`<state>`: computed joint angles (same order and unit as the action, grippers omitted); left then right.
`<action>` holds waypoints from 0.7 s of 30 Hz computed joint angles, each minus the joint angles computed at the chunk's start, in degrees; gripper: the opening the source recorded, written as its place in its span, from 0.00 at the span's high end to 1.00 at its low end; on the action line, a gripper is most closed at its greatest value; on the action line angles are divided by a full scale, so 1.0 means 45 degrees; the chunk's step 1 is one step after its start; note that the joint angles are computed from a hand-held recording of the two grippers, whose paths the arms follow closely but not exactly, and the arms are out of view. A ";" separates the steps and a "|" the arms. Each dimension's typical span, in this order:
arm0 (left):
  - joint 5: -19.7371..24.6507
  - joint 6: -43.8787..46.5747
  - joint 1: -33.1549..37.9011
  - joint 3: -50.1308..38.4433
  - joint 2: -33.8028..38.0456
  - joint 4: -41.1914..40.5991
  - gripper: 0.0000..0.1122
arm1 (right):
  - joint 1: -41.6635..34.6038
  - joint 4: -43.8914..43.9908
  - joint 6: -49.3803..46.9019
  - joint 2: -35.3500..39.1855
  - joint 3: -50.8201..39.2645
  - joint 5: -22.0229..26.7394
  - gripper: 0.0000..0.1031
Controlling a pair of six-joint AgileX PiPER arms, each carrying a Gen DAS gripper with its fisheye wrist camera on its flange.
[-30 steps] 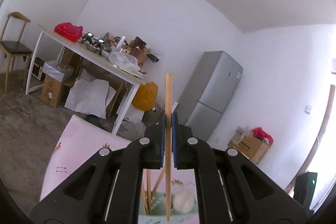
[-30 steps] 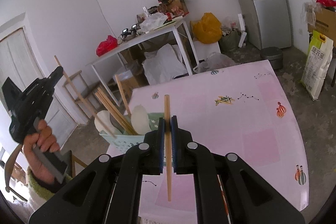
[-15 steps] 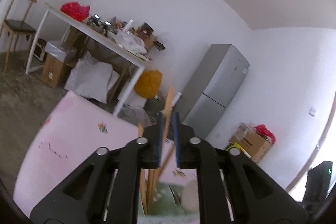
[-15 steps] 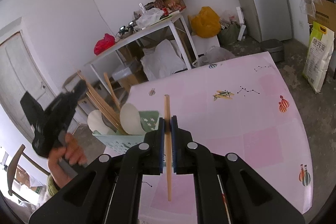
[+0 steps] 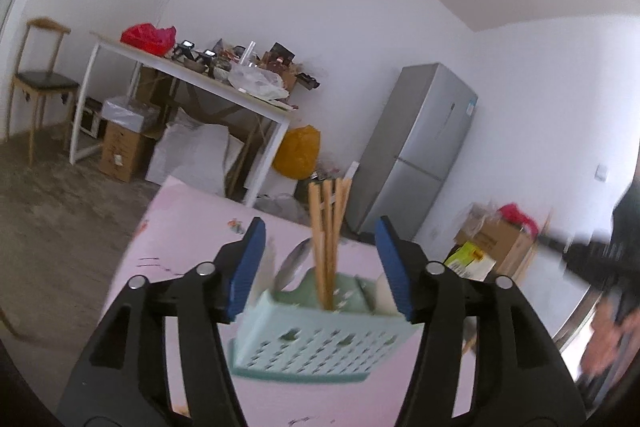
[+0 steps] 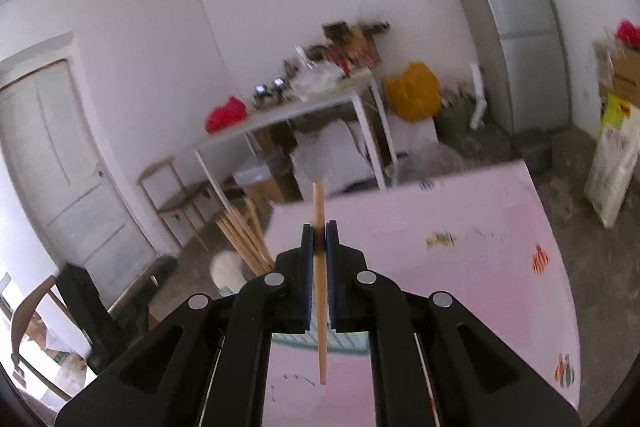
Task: Organize utensils
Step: 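Lower the left gripper's chopstick into the green holder and open it, then lower the right gripper's chopstick into the green holder and open it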
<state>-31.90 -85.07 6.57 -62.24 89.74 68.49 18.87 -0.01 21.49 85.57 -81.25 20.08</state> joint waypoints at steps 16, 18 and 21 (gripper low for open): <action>-0.0381 0.1004 0.0613 0.1004 -0.0334 0.1819 0.30 | 0.1749 -0.1101 -0.1933 0.4984 -0.9538 0.3079 0.94; -0.0535 0.1294 0.0647 0.1076 -0.0228 0.1755 0.30 | 0.1975 -0.1466 -0.2248 0.6024 -1.0941 0.3706 0.94; -0.0659 0.1413 0.0646 0.1096 -0.0015 0.1868 0.29 | 0.2210 -0.1926 -0.2593 0.6838 -1.1621 0.4041 0.94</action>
<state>-34.87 -78.71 9.48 -57.31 89.68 76.90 28.81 -8.67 9.82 116.34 -133.55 38.26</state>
